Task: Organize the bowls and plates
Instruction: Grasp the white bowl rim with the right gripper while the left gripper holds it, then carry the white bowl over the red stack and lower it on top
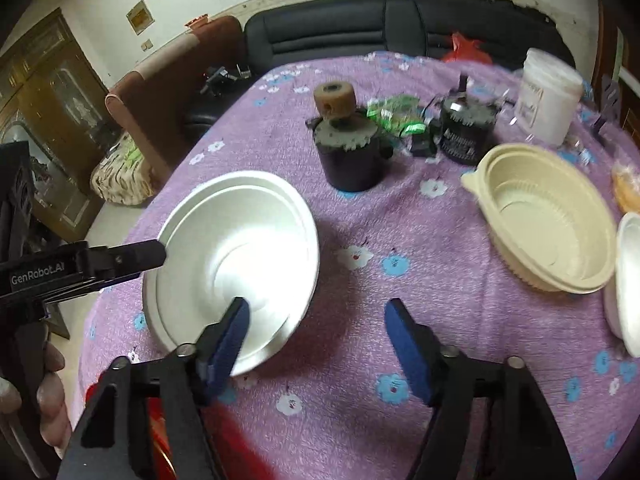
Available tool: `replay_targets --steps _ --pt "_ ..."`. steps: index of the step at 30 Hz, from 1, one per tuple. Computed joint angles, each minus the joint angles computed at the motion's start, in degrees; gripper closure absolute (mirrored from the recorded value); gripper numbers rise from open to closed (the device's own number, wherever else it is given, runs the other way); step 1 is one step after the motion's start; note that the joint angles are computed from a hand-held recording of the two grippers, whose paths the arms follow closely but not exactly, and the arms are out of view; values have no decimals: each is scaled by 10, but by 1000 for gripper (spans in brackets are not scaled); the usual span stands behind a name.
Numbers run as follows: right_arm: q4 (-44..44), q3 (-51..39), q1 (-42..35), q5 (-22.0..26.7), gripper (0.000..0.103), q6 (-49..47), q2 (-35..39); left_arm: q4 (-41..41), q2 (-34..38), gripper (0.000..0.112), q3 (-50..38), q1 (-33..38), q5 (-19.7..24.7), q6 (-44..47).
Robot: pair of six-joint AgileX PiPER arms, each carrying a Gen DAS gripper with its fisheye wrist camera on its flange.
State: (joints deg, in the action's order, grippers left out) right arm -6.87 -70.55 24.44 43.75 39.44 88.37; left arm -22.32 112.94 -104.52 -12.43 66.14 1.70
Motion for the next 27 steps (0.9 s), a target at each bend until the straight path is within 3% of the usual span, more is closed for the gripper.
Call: replay_targets --steps 2,6,7,12,19,27 --pt "38 -1 -14 -11 41 -28 12 15 21 56 -21 -10 10 -14" --pt "82 0 -22 -28 61 -66 26 23 44 84 -41 -21 29 -11" --pt "93 0 -23 -29 68 -78 27 26 43 85 -40 -24 27 -10" --pt "70 9 -13 -37 76 -59 12 35 16 91 -20 -21 10 -3" --pt "-4 -2 44 -8 78 5 -38 63 -77 91 48 -20 -15 6" --pt "-86 -4 171 53 78 96 -108 66 -272 91 227 11 -58 46"
